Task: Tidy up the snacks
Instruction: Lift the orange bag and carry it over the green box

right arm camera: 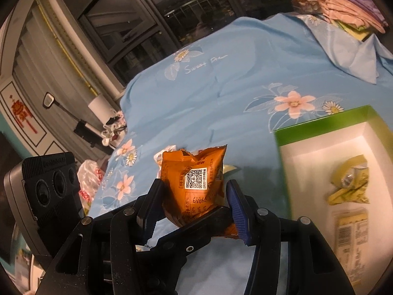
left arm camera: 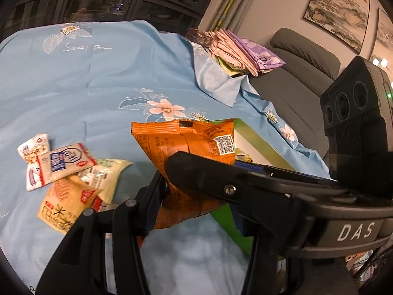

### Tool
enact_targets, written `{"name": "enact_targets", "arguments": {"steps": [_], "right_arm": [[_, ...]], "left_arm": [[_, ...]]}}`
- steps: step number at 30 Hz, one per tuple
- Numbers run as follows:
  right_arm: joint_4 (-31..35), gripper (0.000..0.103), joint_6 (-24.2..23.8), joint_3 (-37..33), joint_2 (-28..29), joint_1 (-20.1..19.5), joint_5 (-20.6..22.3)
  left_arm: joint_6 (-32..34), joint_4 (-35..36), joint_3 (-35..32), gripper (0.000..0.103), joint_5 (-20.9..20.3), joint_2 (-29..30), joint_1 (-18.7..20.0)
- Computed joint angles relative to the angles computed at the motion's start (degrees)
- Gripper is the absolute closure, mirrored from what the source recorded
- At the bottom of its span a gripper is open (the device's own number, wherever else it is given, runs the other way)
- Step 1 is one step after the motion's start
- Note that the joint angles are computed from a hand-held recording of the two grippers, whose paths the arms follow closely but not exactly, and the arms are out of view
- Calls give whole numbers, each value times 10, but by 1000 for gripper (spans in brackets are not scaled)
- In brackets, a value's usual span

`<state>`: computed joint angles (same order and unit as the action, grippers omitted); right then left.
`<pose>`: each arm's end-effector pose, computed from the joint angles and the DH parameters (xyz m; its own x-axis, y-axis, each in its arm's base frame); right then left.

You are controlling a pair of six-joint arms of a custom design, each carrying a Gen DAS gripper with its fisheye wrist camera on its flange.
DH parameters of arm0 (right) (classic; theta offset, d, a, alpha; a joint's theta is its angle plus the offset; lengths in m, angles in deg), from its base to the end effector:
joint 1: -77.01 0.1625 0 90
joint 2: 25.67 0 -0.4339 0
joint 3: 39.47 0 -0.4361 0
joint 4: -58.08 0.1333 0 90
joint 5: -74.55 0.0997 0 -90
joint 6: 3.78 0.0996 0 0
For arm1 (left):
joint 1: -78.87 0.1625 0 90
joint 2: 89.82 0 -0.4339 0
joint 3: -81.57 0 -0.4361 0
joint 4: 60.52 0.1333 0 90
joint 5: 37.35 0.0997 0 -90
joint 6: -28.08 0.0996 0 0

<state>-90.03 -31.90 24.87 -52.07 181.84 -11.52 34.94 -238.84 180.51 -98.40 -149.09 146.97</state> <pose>0.3557 -0.7959 0.0284 -0.7320 -0.6730 0.1058 -0.6636 0.6692 -0.3344 -0.0885 -0.7067 0.2743 -0.9112 0.0625 -0.4072 0.3578 0.6099 -0.7071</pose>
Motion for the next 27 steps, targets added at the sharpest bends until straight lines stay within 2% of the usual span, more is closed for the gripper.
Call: {"name": "enact_targets", "arguments": {"steps": [7,14,27], "right_arm": [[-16,48,18,17,-24,-14,18],[-44,48,56,35,-47,-27,33],[-90,48,104,51,-66,-48,31]], "left_arm": [[4,23,-24,54,5,21,-17],[6,58,-53,55,4,40,-32],[6,93,-98,55,-18,81,-38]]}}
